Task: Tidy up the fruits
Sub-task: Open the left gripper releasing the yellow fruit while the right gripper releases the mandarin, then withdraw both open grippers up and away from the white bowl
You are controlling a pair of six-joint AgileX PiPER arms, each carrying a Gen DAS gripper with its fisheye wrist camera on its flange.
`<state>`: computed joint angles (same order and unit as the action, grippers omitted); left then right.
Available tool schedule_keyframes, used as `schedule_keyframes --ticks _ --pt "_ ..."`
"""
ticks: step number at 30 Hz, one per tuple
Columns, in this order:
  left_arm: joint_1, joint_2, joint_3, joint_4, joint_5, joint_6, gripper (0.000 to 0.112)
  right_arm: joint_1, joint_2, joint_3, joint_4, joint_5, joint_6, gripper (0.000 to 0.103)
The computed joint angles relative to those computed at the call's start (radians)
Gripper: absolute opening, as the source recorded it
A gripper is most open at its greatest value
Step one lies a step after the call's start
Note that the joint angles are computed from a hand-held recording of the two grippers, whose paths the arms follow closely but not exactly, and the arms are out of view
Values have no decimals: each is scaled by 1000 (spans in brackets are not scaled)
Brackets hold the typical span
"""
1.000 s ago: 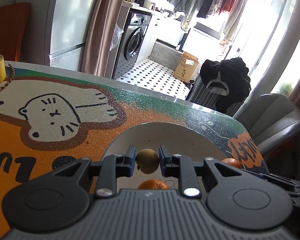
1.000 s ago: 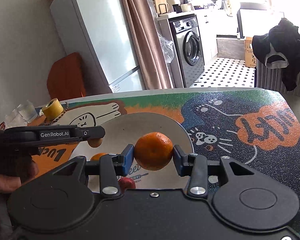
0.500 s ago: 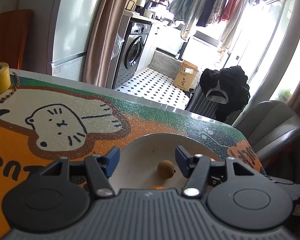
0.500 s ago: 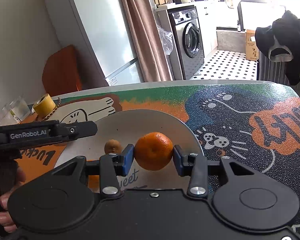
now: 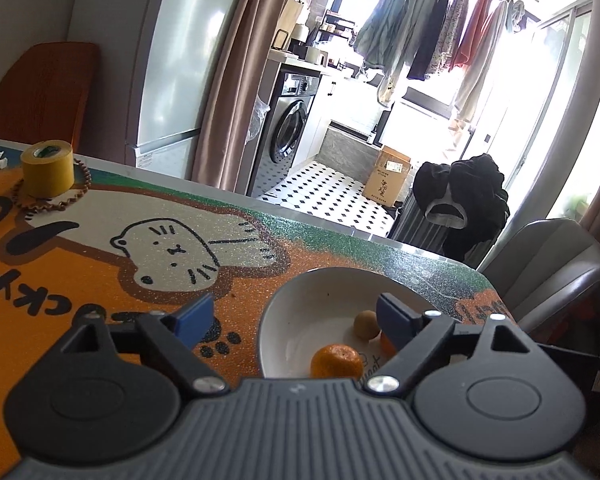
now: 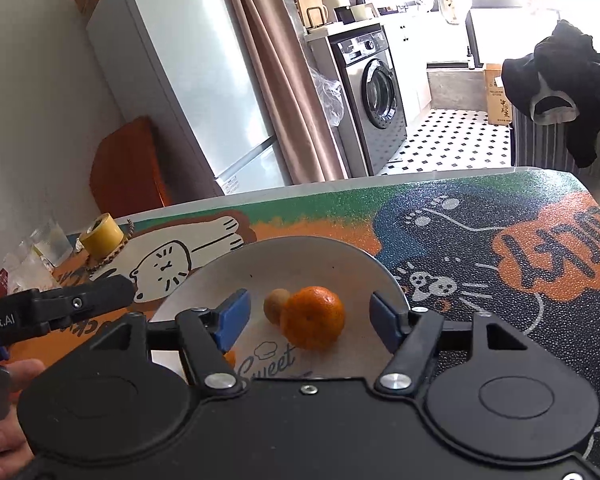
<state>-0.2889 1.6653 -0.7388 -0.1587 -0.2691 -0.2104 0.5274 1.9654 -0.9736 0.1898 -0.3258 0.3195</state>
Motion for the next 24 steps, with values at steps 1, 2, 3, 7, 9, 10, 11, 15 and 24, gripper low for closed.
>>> schedule_keyframes --ticks 1,2,3,7,9,10,11,15,24 --pt "-5 -13 13 -34 -1 30 87 5 -9 16 25 -14 -21 73" --pt "-11 -26 26 -78 -5 67 87 10 -18 34 40 -31 -36 75" --pt "-15 -41 44 -110 -13 90 87 16 -28 51 52 -43 -47 76" --pt "-17 -97 100 -128 -24 82 88 36 -67 105 105 -64 -89 79" --pt "-29 -126 127 -196 -34 141 92 54 -87 130 162 -79 -142 83" --pt "-32 -141 141 -214 -38 152 94 64 -99 146 185 -92 -164 86" --pt "-32 -158 156 -213 -41 146 96 73 -110 160 199 -106 -177 87" --pt "-37 -224 209 -222 -45 155 100 121 -152 198 342 -146 -319 91" --pt "-81 -340 298 -352 -47 273 103 187 -247 287 463 -193 -427 100"
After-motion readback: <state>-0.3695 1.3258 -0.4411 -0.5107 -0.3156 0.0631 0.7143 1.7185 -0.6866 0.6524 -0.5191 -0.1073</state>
